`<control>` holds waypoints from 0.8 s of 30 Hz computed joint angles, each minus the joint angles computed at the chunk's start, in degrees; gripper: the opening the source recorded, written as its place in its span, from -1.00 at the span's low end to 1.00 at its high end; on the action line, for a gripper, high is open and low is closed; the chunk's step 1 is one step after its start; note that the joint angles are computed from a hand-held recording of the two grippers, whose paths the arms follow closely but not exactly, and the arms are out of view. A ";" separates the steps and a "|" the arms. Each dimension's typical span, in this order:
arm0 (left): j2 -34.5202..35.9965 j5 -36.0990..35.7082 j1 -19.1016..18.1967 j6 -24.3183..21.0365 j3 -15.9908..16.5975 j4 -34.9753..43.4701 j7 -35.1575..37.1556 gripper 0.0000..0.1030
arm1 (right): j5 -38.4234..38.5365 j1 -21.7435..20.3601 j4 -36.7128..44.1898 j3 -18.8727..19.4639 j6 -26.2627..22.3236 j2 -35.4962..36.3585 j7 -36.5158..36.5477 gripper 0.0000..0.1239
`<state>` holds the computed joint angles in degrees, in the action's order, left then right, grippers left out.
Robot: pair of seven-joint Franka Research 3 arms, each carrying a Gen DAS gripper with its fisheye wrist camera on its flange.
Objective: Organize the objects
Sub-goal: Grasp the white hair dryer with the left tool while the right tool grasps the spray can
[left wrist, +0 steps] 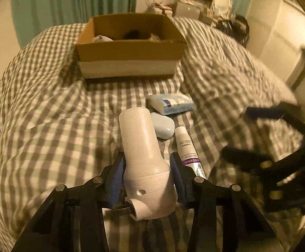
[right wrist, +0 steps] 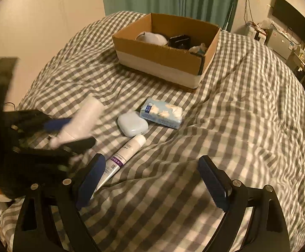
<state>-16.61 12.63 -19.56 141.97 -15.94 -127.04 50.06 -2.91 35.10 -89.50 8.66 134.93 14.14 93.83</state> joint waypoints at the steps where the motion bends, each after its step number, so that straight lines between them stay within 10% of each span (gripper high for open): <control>1: -1.14 0.25 0.22 0.28 0.11 -0.60 -0.42 -0.15 | 0.04 0.23 0.76 0.10 -0.52 0.73 0.31 0.45; 15: -7.86 -0.44 1.19 1.71 1.58 -6.57 -0.95 -0.15 | -4.25 6.09 17.12 -2.49 -12.13 13.89 3.91 0.36; 24: -7.76 -0.66 1.32 2.15 1.46 -7.00 -0.78 -0.15 | -6.69 9.49 23.26 -3.73 -18.15 18.73 1.32 -0.36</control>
